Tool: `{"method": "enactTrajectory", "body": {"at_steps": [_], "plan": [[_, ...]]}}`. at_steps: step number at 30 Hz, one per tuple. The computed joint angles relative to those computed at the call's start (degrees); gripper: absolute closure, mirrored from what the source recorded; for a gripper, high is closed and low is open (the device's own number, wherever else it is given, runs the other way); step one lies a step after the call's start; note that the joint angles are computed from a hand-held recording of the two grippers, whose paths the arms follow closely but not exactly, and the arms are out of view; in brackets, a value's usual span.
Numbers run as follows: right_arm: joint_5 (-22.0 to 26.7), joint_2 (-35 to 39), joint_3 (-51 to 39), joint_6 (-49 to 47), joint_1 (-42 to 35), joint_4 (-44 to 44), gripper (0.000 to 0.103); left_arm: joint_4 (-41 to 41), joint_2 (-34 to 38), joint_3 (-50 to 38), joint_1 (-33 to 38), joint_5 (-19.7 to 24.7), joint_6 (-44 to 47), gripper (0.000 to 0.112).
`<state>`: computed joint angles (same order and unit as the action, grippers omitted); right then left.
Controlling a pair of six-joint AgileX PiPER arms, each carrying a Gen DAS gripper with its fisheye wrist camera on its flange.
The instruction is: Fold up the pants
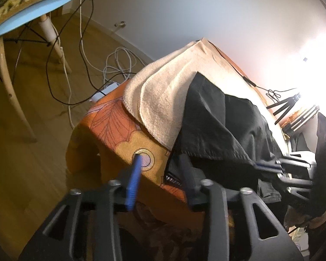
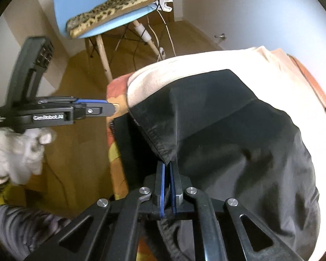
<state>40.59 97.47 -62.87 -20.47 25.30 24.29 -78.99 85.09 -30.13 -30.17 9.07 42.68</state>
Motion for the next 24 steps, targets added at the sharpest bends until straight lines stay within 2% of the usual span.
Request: {"method": "enactTrajectory", "body": {"at_steps": [4, 7, 9, 11, 18, 20, 21, 22, 24], "plan": [[1.09, -0.48, 1.59, -2.28, 1.81, 0.52, 0.101, -1.03, 0.84, -0.65, 1.44, 1.5, 1.49, 0.075], [-0.61, 0.49, 2.37, 0.38, 4.69, -2.28, 0.101, -1.4, 2.46, -1.8, 1.85, 3.07, 2.25, 0.075], [-1.29, 1.7, 2.23, 0.87, 5.28, -1.71, 0.101, 2.09, 3.66, -2.94, 1.16, 3.22, -0.74, 0.075], [-1.53, 2.17, 2.08, 0.75, 5.47, -1.57, 0.101, 9.34, 4.12, -4.09, 0.1, 1.98, -7.57, 0.075], [-0.58, 1.58, 3.1, -0.41, 5.08, -1.07, 0.1, 19.32, 5.1, -5.77, -2.63, 0.65, -17.02, 0.075], [0.02, 1.62, 3.24, -2.66, 3.82, 2.04, 0.092, 27.26, 4.88, -5.71, -4.5, -0.7, -24.49, 0.075], [1.12, 1.93, 2.91, -5.05, 2.29, 5.26, 0.084, 28.49, 4.7, -5.41, -4.99, -1.26, -25.7, 0.075], [1.87, 1.82, 2.83, -6.64, 1.16, 7.56, 0.07, 27.43, 4.27, -4.8, -5.45, -1.88, -24.79, 0.075], [3.51, 0.57, 2.39, -8.88, -1.73, 12.25, 0.067, 24.81, 3.8, -4.05, -5.92, -2.63, -22.09, 0.075]]}}
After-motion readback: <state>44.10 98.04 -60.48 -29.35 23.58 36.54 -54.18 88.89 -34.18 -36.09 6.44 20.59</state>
